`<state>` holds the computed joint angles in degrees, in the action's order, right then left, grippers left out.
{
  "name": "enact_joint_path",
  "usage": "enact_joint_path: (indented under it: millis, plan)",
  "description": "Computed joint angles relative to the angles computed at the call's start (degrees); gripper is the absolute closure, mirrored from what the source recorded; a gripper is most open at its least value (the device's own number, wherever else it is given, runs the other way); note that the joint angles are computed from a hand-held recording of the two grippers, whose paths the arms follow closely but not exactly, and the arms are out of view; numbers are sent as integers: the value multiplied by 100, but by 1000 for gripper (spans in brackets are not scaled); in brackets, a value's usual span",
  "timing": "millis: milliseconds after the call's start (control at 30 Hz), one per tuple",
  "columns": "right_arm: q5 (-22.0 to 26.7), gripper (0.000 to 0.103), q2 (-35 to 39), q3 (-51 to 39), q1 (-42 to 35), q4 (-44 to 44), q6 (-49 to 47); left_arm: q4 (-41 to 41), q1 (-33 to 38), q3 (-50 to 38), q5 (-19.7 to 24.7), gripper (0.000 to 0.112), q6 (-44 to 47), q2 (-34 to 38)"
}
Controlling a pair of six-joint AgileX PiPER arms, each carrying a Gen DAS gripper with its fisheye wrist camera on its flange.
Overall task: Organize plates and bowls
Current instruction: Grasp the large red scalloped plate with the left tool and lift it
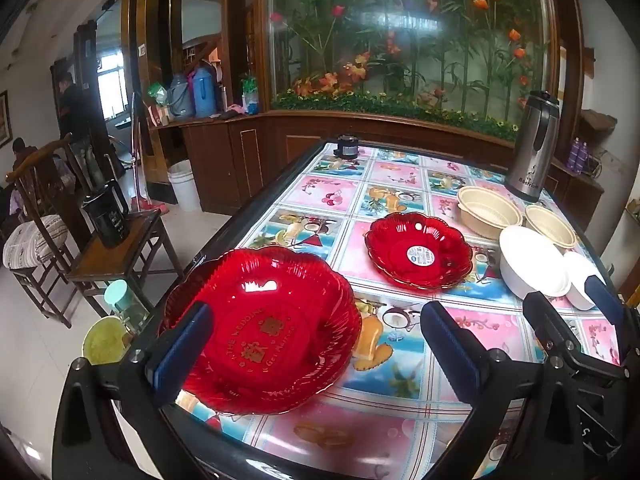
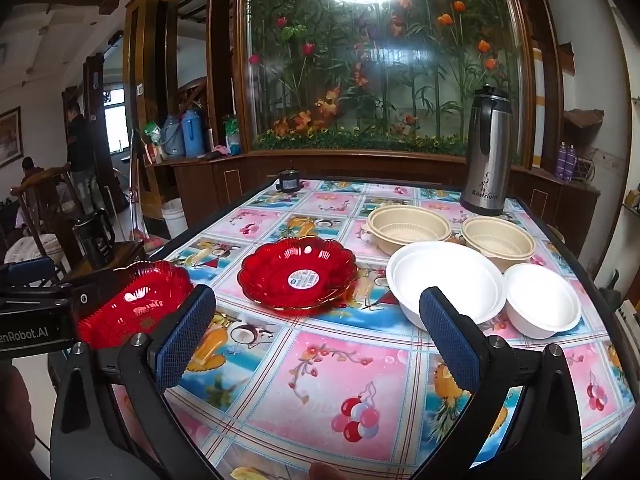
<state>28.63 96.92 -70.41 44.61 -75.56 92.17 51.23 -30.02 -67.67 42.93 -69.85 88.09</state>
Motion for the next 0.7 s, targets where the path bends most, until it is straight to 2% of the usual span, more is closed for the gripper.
enact_joint_path:
  millis: [133,200,267,500,633,700]
  plan:
    - [33,0,50,-133,79,334,-336,119,84,140,5,9,-105,-44]
    - [-39,0,152,-401,-7,895,-925,172,165,272,1,9,-169,-109]
    - [-95,0,379,-599,12,937,-987,152,314,388,4,9,-167,-163]
    - [-23,0,1013,-1613,151,2396,-2400,170,988,854,-79,9,-294,-458]
    - [181,0,1330,-2210,257,3477,-3421,254,1321,1074,-139,9,-347,-618]
    - [368,0,1482,-2474,347,3623,-3673,334,1418,1159,-141,9,-404,-660]
